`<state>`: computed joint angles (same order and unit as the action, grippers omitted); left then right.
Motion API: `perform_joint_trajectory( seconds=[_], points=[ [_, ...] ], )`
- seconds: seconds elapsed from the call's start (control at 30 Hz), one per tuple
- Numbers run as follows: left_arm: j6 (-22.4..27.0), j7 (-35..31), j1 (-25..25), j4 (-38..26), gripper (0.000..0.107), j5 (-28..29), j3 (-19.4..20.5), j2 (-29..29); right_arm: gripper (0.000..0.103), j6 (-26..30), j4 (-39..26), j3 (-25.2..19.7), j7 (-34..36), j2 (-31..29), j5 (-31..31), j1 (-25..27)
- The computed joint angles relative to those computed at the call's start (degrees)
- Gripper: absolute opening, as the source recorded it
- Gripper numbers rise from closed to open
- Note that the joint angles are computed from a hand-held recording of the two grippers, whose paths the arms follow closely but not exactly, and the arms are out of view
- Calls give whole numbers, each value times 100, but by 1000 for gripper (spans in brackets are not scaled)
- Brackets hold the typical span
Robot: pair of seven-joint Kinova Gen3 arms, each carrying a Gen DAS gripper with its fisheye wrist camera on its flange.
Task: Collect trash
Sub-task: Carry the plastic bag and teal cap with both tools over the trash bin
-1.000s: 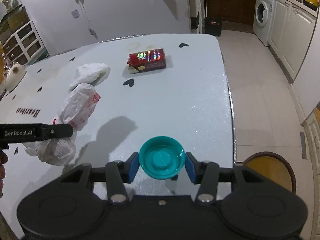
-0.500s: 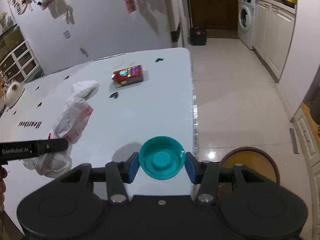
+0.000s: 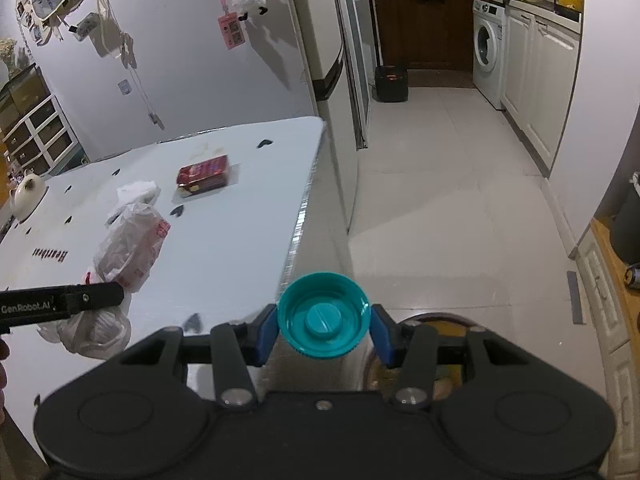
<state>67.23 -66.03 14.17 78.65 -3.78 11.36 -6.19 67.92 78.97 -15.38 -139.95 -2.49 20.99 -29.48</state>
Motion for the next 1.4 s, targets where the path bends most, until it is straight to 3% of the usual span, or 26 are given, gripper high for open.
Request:
perform_joint_trajectory(
  seconds=[0.2,0.5,0.87,1.13,1.4],
  points=[
    [-8,1005,554,-311,40,-729,500,513,50,-358,445,483,1107,-404,-785,578],
    [114,1523,1590,-930,40,-1126,331,1410,50,-522,923,967,2405,-651,-1736,1424],
    [396,1124,2242,-1826,40,-713,-49,2601,50,-648,1443,1430,3248,-594,-2434,2170],
    [679,546,2382,-2301,40,-206,-161,3461,50,-780,1830,1667,3682,-319,-2919,2551],
    [751,133,2422,-2390,40,160,-244,4088,50,-877,2214,1725,3883,34,-3349,2809]
  ],
)
